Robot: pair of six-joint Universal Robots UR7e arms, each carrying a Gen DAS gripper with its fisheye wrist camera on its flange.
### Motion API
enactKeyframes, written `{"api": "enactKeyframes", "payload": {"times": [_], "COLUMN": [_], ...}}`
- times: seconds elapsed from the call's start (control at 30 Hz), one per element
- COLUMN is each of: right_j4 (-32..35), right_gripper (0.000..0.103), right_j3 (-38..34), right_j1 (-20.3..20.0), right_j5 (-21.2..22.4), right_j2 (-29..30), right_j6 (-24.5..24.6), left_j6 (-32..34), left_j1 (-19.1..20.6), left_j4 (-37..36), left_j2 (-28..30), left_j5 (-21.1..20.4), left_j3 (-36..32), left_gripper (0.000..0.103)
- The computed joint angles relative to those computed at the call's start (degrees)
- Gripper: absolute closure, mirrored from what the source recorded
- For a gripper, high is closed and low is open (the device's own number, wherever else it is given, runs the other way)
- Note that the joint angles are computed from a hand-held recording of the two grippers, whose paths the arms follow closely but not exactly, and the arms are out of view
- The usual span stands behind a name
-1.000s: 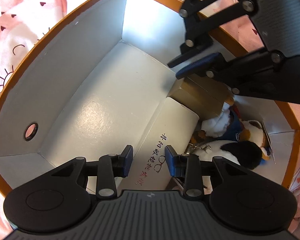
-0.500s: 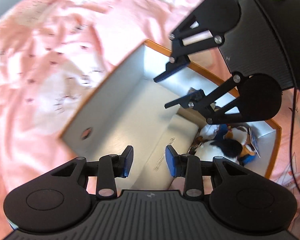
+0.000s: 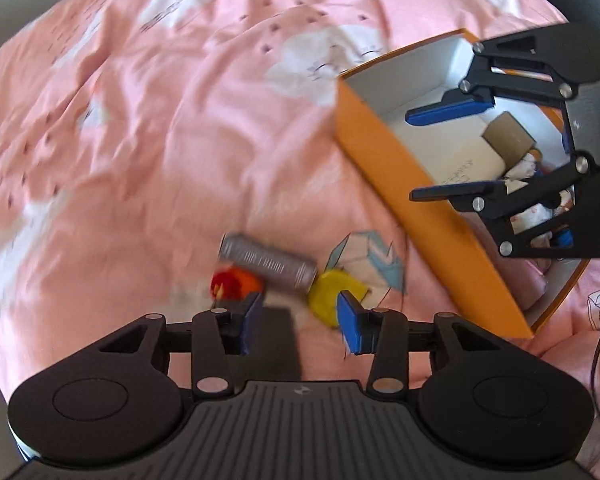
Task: Organize objects
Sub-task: 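Open both grippers and withdraw them from the shoebox toward the black box, then grasp the photo card box with the right gripper while the left gripper grasps the black box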
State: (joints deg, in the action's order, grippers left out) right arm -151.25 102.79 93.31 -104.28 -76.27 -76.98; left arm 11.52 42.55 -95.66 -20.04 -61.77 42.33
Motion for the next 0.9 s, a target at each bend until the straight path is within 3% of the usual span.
{"api": "enactKeyframes", "payload": {"times": [0.07, 0.23, 0.33, 0.47, 0.7, 0.9], "right_j4": [-0.56, 0.87, -0.38, 3.13, 2.37, -1.38], "right_gripper": [0.055, 0.05, 0.049, 0.049, 0.049, 0.049], "right_j3": [1.46, -0.66, -1.12, -2.68, -0.34, 0.9], "right_j1": [0.7, 1.1, 1.32, 1.44, 1.47, 1.42], "right_j5": [0.16, -1.11, -3.07, -4.0, -3.91, -4.55], "right_j2": [-0.14, 4.33, 6.65, 8.29, 8.49, 9.63], "right_j6": [2.01, 12.01, 15.66, 22.13, 23.23, 20.43], "left_j6": [-4.75, -15.37, -19.47, -25.71, -27.74, -26.89], "left_j1": [0.35, 2.67, 4.22, 5.64, 4.91, 3.43], "left_j4": [2.47, 6.76, 6.76, 4.25, -10.05, -22.44], "left_j2": [-3.57, -3.74, -3.71, -4.31, -8.91, -11.56], "left_j5": [-0.3, -2.5, -5.0, -6.43, -4.3, 3.1], "left_j3": [2.98, 2.09, 1.86, 3.74, 16.16, 26.57], "left_gripper": [0.048, 0.046, 0.043, 0.035, 0.026, 0.025]}}
